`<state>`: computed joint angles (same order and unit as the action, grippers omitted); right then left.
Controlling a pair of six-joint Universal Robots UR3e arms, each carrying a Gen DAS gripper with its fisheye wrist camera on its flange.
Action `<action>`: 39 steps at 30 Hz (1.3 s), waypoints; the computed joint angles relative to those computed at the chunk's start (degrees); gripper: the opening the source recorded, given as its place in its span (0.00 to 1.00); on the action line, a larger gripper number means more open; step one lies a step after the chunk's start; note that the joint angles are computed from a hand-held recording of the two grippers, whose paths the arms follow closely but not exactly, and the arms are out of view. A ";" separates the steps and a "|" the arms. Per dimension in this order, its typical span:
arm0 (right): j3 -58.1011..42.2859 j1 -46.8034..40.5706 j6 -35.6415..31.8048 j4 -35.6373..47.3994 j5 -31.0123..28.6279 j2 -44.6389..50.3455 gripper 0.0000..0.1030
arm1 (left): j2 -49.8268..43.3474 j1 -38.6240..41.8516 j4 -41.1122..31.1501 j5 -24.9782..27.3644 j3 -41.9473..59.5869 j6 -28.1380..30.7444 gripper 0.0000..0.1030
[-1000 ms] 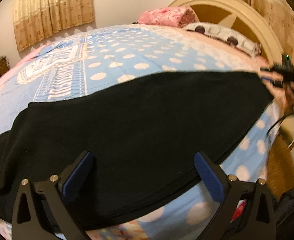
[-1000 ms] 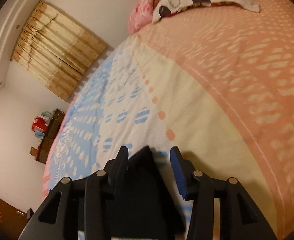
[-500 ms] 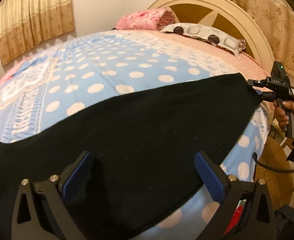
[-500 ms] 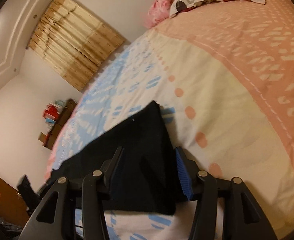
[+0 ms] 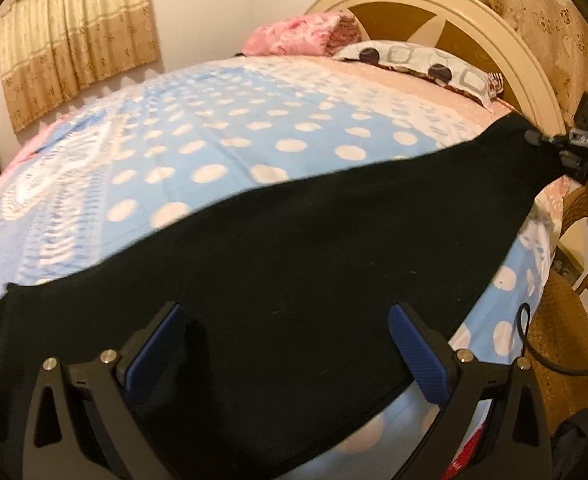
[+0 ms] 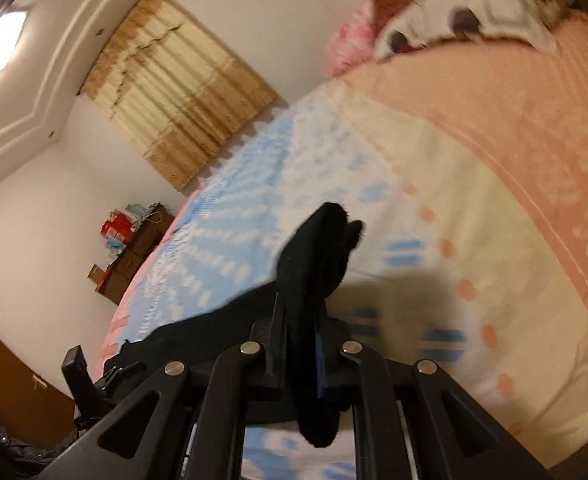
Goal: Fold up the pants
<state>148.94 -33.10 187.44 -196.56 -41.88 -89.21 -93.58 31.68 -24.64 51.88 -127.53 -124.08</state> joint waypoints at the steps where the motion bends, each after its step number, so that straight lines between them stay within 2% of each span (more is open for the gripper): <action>1: -1.32 1.81 0.80 1.62 -1.16 -1.79 0.10 | 1.21 1.69 -1.39 -0.54 -0.03 1.14 1.00; 4: -12.72 17.21 5.64 7.16 -12.23 -2.76 0.10 | 3.32 6.70 -5.46 -2.38 0.76 3.55 1.00; 6: -22.51 28.87 7.75 12.08 -24.56 0.89 0.10 | 3.82 9.67 -6.97 -2.92 1.40 4.56 1.00; 8: -34.02 39.60 7.24 16.13 -32.43 8.20 0.10 | 4.13 12.87 -8.64 -3.95 1.85 5.84 1.00; 11: -50.00 51.29 5.84 23.62 -42.22 19.08 0.10 | 3.96 16.82 -10.29 -4.94 2.64 6.94 1.00; 12: -54.48 53.75 5.51 25.28 -43.89 22.47 0.10 | 3.76 17.84 -11.07 -5.34 3.07 7.24 1.00; 14: -66.25 57.99 5.53 30.17 -43.67 30.88 0.10 | 3.49 19.11 -11.74 -5.90 3.52 7.42 1.00; 20: -89.89 63.87 4.76 42.41 -46.02 47.37 0.10 | 1.04 20.18 -13.34 -7.05 5.73 7.24 1.00; 22: -94.79 64.52 5.24 45.18 -46.40 50.70 0.10 | 0.52 20.05 -13.90 -7.12 6.14 7.49 1.00; 28: -100.49 65.54 5.46 48.12 -44.96 54.11 0.10 | -0.66 19.61 -12.77 -6.25 6.21 6.86 1.00; 37: -120.58 66.72 5.24 58.47 -42.96 65.26 0.10 | -3.10 20.63 -9.29 -6.17 7.41 2.93 1.00; 39: -127.68 66.93 4.55 63.49 -43.00 68.89 0.12 | -3.69 20.67 -8.44 -6.08 7.55 2.28 1.00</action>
